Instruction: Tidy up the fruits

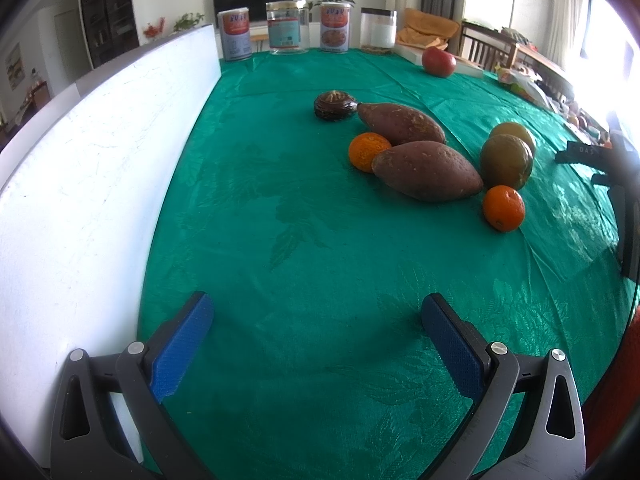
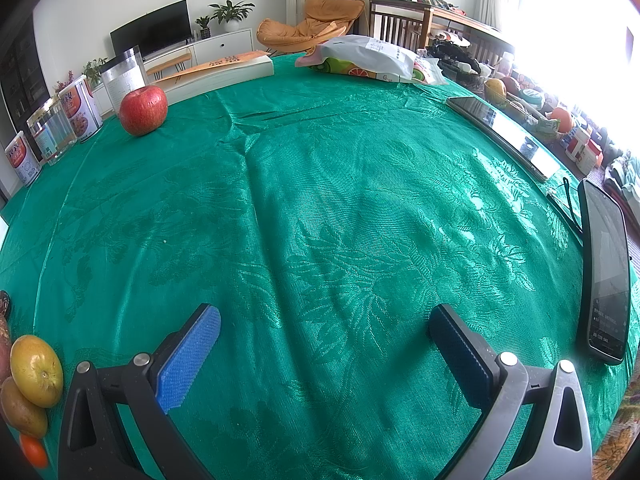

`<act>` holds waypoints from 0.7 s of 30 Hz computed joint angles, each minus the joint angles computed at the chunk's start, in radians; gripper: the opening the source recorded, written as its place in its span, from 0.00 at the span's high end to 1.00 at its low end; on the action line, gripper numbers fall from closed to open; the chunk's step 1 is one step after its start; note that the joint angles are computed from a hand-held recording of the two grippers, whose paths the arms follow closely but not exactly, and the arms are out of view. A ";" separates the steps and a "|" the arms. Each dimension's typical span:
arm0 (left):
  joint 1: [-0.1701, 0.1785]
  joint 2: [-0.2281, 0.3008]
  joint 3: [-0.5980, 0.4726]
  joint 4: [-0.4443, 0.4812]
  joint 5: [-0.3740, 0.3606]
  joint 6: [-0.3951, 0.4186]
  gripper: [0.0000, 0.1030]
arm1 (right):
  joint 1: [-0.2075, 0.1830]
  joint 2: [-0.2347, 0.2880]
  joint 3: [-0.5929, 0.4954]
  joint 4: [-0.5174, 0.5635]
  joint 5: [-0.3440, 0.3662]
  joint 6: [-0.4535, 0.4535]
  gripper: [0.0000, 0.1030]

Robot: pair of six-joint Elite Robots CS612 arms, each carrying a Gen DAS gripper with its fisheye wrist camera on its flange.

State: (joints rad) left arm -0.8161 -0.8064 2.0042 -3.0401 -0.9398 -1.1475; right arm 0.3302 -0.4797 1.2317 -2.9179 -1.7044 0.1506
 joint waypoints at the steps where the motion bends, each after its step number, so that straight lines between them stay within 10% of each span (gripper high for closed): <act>1: 0.000 0.000 0.000 0.000 0.000 0.000 0.00 | 0.000 0.000 0.000 0.000 0.000 0.000 0.00; 9: 0.002 -0.002 0.000 0.006 -0.010 0.001 0.00 | -0.007 -0.009 0.011 0.004 0.050 -0.046 0.00; 12: 0.016 -0.022 0.004 -0.016 -0.090 0.040 0.02 | -0.027 -0.049 0.138 -0.190 0.164 0.053 0.00; 21: 0.057 0.025 -0.141 -0.141 -0.102 0.499 0.02 | -0.037 -0.113 0.337 -0.508 0.342 0.153 0.00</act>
